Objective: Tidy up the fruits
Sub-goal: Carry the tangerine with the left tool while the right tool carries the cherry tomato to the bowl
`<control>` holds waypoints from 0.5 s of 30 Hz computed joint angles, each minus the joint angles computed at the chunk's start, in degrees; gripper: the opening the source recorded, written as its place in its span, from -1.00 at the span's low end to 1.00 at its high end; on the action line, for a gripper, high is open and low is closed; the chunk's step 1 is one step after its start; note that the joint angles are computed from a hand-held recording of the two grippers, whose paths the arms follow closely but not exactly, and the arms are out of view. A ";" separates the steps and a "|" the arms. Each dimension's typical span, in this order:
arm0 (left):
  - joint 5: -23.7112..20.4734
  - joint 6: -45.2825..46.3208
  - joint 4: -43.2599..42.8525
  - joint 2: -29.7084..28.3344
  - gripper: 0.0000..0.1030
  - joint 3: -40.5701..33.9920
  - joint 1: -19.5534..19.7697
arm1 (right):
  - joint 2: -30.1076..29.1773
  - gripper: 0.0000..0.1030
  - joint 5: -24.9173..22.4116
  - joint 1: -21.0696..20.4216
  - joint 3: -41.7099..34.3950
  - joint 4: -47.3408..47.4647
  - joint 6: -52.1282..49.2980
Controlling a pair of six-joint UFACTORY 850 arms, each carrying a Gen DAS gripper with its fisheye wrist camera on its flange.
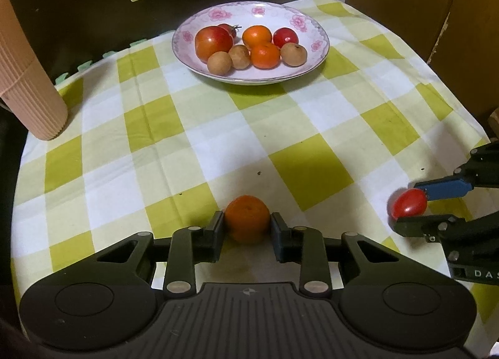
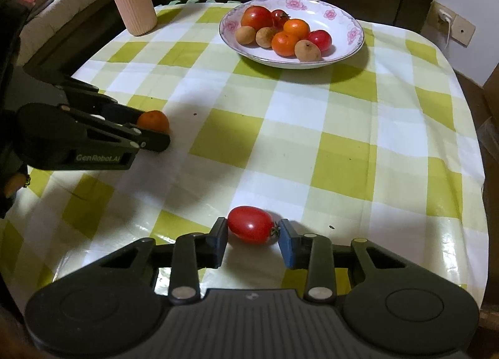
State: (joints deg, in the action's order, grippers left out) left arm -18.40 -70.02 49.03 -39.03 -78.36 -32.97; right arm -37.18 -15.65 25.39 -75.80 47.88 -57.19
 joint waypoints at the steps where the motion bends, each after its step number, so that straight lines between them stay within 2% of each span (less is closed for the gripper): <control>1: 0.36 -0.21 0.19 0.17 -0.26 0.12 0.01 | 0.12 -0.36 0.13 -0.01 0.12 0.65 -0.41; 10: 2.62 -5.18 4.34 1.11 -0.26 0.18 0.04 | -0.08 -0.36 0.89 -0.15 -1.63 9.80 -7.30; 15: 3.23 -7.71 6.53 1.24 -0.26 -0.32 0.27 | -1.19 -0.36 1.32 0.06 -3.73 10.62 -7.12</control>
State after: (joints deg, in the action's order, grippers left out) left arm -15.16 -77.73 55.56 -37.80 -78.69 -32.70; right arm -38.36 -14.33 25.45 -79.52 58.50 -64.31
